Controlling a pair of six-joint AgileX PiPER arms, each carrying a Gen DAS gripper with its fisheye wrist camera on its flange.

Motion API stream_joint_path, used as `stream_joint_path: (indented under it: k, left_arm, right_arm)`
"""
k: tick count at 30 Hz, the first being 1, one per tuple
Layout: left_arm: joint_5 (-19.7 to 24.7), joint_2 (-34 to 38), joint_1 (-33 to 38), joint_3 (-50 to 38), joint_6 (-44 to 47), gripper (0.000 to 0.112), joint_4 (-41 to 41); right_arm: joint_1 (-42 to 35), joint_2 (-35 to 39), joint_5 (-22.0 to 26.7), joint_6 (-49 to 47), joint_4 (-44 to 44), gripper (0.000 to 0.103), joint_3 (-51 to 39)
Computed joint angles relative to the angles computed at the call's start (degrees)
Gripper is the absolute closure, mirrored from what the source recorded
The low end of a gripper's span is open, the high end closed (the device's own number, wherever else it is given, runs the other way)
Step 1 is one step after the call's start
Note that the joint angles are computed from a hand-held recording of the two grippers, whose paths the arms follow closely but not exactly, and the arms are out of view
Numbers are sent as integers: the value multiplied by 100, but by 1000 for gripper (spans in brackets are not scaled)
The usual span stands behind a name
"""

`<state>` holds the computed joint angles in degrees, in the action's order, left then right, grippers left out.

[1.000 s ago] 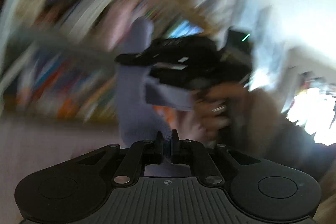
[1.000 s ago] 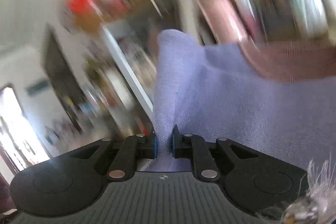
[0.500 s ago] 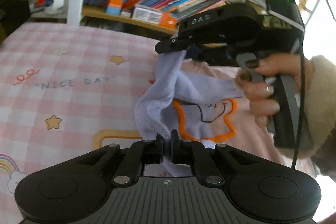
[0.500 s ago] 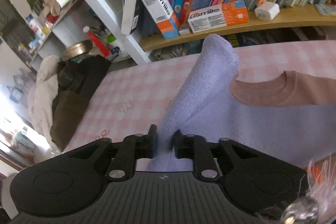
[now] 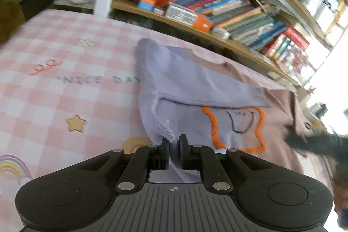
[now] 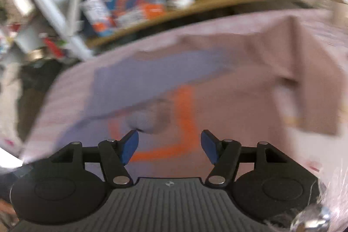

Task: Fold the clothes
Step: 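Lay the sweater flat and open both grippers, releasing it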

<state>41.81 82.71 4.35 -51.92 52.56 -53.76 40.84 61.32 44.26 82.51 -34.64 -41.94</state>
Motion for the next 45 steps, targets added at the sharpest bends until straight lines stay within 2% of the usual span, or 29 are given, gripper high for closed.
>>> stream_joint_path:
  k: [3, 5, 7, 9, 11, 13, 17, 23, 24, 25, 26, 28, 29, 31, 33, 36, 39, 42, 45]
  left_arm:
    - [-357, -39, -89, -71, -429, 102, 342]
    - [-413, -87, -138, -95, -608, 102, 568]
    - [-437, -213, -192, -43, -683, 101, 689]
    - [-431, -389, -228, 64, -661, 100, 674]
    - [-498, -564, -319, 163, -784, 94, 805]
    - [-608, -737, -397, 254, -978, 89, 991]
    - [-741, -1009, -460, 397, -1280, 88, 1195]
    - [-948, -1213, -652, 532, -1859, 87, 1569]
    - [-982, -1225, -692, 538, -1959, 87, 1639]
    - [-1017, -1234, -726, 546, -2036, 87, 1691]
    - [-1045, -1243, -759, 549, -2109, 87, 1744]
    - [-1090, -1260, -826, 547, -2250, 87, 1851]
    - [-1111, -1269, -859, 546, -2322, 87, 1906]
    - [-1148, -1284, -934, 538, -2473, 87, 2021]
    - [-1159, -1285, -1026, 518, -2592, 87, 2126]
    - [-1189, -1267, -1180, 494, -2791, 87, 2318]
    - [-1202, -1247, -1275, 468, -2976, 84, 2483]
    - [-1202, -1222, -1315, 441, -3130, 84, 2627]
    - [-1197, -1184, -1364, 413, -3346, 83, 2832]
  right_arm:
    - [128, -464, 813, 421, -291, 42, 347]
    - [50, -669, 1201, 431, -408, 42, 522]
    - [-26, -707, 1475, 306, -604, 42, 657]
    - [-160, -726, 1495, 53, -746, 42, 797]
    - [-312, -713, 1377, -188, -912, 43, 913]
    - [-719, -679, 1019, -538, -834, 44, 994]
    - [-1521, -543, 338, -1289, -577, 57, 1104]
    - [-1817, -562, -18, -2064, -585, 58, 1205]
    - [-1924, -580, -116, -2264, -521, 64, 1212]
    - [-1946, -571, -108, -2338, -574, 85, 1207]
    - [-2029, -536, -58, -2482, -578, 94, 1168]
    - [-2606, -667, -324, -3011, -219, 95, 1167]
    - [-2773, -739, -314, -3070, -313, 95, 1155]
    - [-3048, -842, -248, -2838, -888, 95, 1127]
    - [-3638, -890, -343, -2713, -1412, 95, 1009]
    - [-5200, -719, -1101, -3157, -1537, 95, 702]
    - [-6252, -357, -1829, -3937, -1320, 95, 379]
    - [-6653, 32, -2180, -4131, -1431, 96, 111]
    - [-6716, 375, -2340, -3685, -2055, 96, -30]
